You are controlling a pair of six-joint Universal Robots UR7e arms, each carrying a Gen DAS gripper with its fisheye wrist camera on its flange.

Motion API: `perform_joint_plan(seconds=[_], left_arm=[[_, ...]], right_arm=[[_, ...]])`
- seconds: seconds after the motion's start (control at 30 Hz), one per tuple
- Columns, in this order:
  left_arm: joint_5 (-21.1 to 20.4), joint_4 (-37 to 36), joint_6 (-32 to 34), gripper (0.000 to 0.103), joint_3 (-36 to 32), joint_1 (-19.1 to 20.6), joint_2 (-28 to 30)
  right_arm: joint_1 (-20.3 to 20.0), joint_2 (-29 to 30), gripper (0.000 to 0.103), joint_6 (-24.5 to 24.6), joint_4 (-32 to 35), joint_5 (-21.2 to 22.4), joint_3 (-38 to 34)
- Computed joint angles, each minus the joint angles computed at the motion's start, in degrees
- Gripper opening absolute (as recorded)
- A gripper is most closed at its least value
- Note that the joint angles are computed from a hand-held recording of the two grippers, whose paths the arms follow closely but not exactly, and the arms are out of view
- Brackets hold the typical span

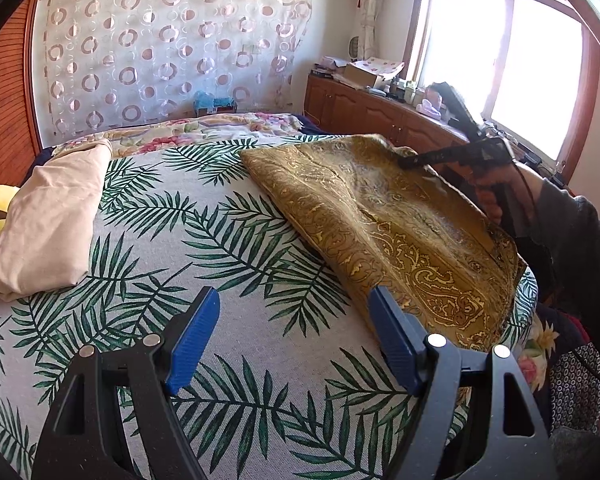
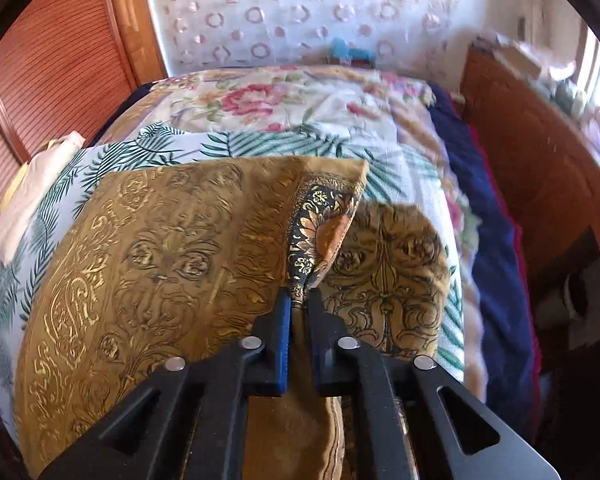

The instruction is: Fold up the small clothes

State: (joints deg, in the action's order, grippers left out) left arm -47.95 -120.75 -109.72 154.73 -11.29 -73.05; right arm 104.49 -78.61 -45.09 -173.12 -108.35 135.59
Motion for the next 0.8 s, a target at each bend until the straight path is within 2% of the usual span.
perform_joint_plan(seconds=[0.13, 0.27, 0.37, 0.43, 0.5, 0.6, 0.7, 0.8], left_arm=[[0.09, -0.39, 0.07, 0.078, 0.1, 0.05, 0.09], [0.34, -2.0, 0.89, 0.078, 0.13, 0.45, 0.84], [0.48, -3.58, 2.1, 0.078, 0.0, 0.77, 1.84], [0.57, -4.48, 2.9, 0.078, -0.2, 0.99, 2.52], [0.68, -5.1, 3.25, 0.078, -0.35, 1.09, 3.07], [0.88, -6.27, 3.94, 0.078, -0.52, 1.25, 3.77], [1.22, -7.74, 4.83, 0.078, -0.61, 1.4, 4.54], [1.65, -9.44, 5.96, 0.078, -0.92, 1.7, 5.62]], right_arm=[[-1.1, -3.24, 0.005, -2.29, -5.85, 3.13, 2.6], [-1.65, -5.52, 0.005, -1.43, -7.07, 1.24, 3.18], [-2.12, -3.19, 0.005, -0.74, -9.95, -2.64, 3.05], [-3.13, -2.79, 0.01, -0.53, -8.92, -2.48, 3.05], [-3.32, -2.55, 0.025, -0.97, -10.04, -2.84, 3.55], [-5.25, -8.06, 0.037, -2.66, -6.98, 0.81, 6.48], [-7.58, -15.1, 0.039, -6.28, -4.04, 3.62, 10.24], [-9.89, -24.93, 0.039, -9.92, 3.56, 6.2, 12.86]])
